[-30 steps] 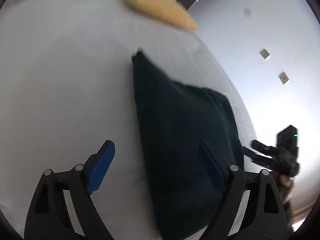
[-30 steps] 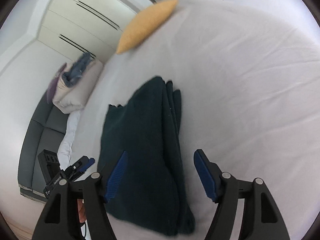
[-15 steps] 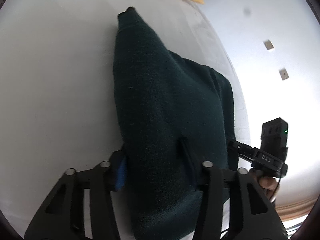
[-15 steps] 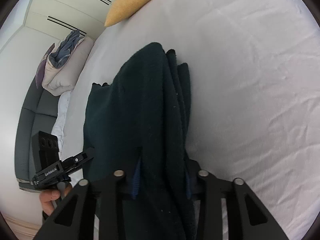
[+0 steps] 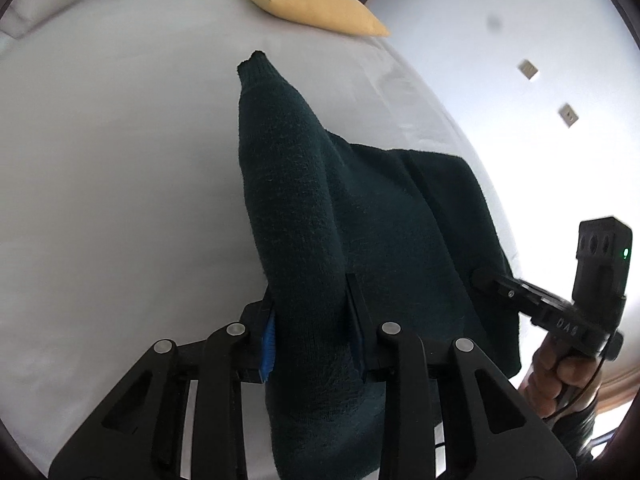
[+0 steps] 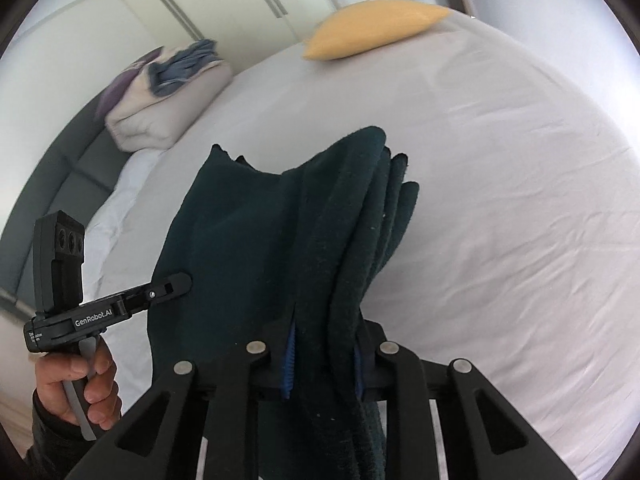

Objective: Fold small clothes

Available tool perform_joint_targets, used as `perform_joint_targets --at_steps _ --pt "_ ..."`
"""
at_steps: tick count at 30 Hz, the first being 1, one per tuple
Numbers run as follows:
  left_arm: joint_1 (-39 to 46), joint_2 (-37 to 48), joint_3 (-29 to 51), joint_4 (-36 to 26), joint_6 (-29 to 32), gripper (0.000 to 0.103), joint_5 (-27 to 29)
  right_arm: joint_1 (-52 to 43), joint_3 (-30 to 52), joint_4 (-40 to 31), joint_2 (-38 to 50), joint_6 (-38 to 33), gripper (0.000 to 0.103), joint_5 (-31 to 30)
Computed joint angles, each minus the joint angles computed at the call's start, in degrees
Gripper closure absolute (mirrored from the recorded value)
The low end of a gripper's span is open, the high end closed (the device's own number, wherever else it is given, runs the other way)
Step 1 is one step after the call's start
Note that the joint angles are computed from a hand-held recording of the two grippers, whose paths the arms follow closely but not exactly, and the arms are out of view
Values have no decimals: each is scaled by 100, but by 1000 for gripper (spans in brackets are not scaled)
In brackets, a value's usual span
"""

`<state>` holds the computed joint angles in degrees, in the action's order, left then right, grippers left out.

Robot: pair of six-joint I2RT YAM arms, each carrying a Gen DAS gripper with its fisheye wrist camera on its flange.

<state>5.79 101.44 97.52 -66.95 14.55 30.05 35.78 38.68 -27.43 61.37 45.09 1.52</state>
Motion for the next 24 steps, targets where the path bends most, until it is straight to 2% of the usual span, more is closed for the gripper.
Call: perform_joint_targets --at_steps 4,6,9,11,18,22,24 --pt "612 -827 -1065 -1 620 75 -157 1234 -78 319 349 774 80 557" --pt "805 -1051 -1530 74 818 75 -208 1594 -250 605 519 1163 80 605" --pt "880 -1364 -2350 516 899 75 -394 2066 -605 1032 699 1864 80 711" --pt "884 -1675 -2820 948 912 73 -409 2392 -734 1107 781 2243 80 1040" --pt "456 -2038 -3127 1384 538 72 -798 2291 -797 1425 1189 2436 79 1005" --pt "537 -2340 -3314 1328 620 68 -847 2322 -693 1589 1513 2411 76 1092" --pt "817 -2682 -3483 1078 866 68 -787 2338 -743 1636 1484 2454 73 1100"
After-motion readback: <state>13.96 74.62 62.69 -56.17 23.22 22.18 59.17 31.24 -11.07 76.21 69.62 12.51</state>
